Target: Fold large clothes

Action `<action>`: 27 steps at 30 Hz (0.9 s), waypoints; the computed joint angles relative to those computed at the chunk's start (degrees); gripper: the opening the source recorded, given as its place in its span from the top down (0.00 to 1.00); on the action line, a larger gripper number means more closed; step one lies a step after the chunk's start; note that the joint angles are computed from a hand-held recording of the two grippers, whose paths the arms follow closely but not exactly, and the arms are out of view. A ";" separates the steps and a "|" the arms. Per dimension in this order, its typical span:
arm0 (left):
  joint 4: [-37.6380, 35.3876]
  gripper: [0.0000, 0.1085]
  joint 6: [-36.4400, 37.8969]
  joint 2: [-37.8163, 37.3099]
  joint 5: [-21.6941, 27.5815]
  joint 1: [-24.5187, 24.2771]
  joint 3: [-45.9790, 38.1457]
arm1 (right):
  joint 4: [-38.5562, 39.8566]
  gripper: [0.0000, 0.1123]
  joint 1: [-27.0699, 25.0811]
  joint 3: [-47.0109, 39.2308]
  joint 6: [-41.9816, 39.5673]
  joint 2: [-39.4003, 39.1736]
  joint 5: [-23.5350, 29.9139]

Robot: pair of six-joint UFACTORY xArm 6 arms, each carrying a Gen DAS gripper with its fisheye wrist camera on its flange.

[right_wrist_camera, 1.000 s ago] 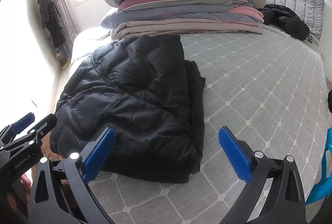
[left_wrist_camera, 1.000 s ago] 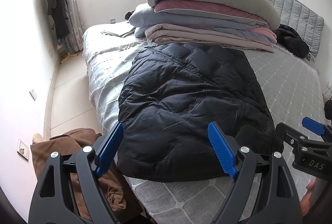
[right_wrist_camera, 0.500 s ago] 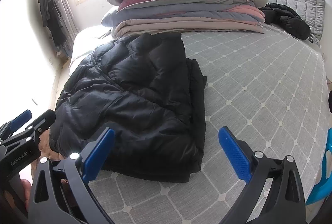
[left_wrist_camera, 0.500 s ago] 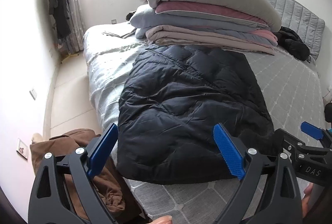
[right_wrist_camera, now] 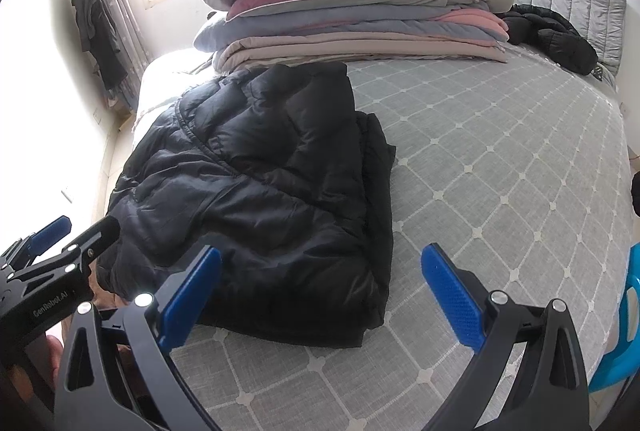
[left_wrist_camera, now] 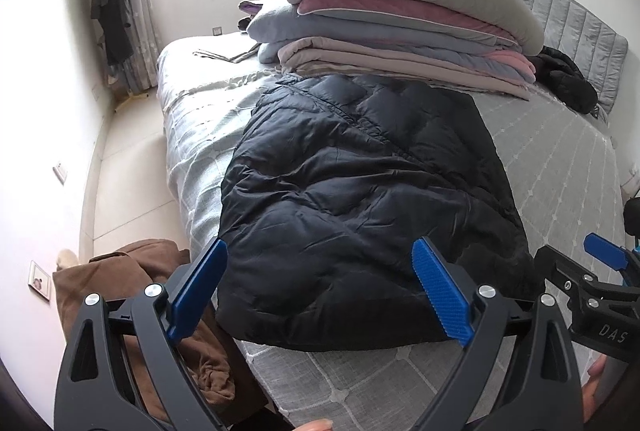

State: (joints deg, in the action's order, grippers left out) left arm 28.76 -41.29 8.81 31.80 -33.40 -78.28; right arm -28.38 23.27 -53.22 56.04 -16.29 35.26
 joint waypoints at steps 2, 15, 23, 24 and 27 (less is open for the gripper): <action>0.22 0.17 -0.25 -0.10 -0.17 0.08 0.11 | 0.43 0.14 -0.01 0.06 -0.24 0.04 -0.10; 3.15 0.17 -2.42 -0.71 0.45 -0.55 0.22 | 1.32 0.14 -0.11 0.33 -0.94 0.11 -0.67; 3.76 0.17 -2.94 -0.92 0.44 -0.61 0.32 | 1.75 0.14 -0.11 0.26 -1.40 0.27 -0.88; 3.76 0.17 -2.95 -0.94 0.40 -0.60 0.33 | 1.61 0.14 0.01 0.43 -1.13 0.08 -0.81; 3.80 0.17 -3.02 -0.94 0.36 -0.57 0.35 | 1.62 0.14 0.15 0.44 -0.97 0.08 -0.78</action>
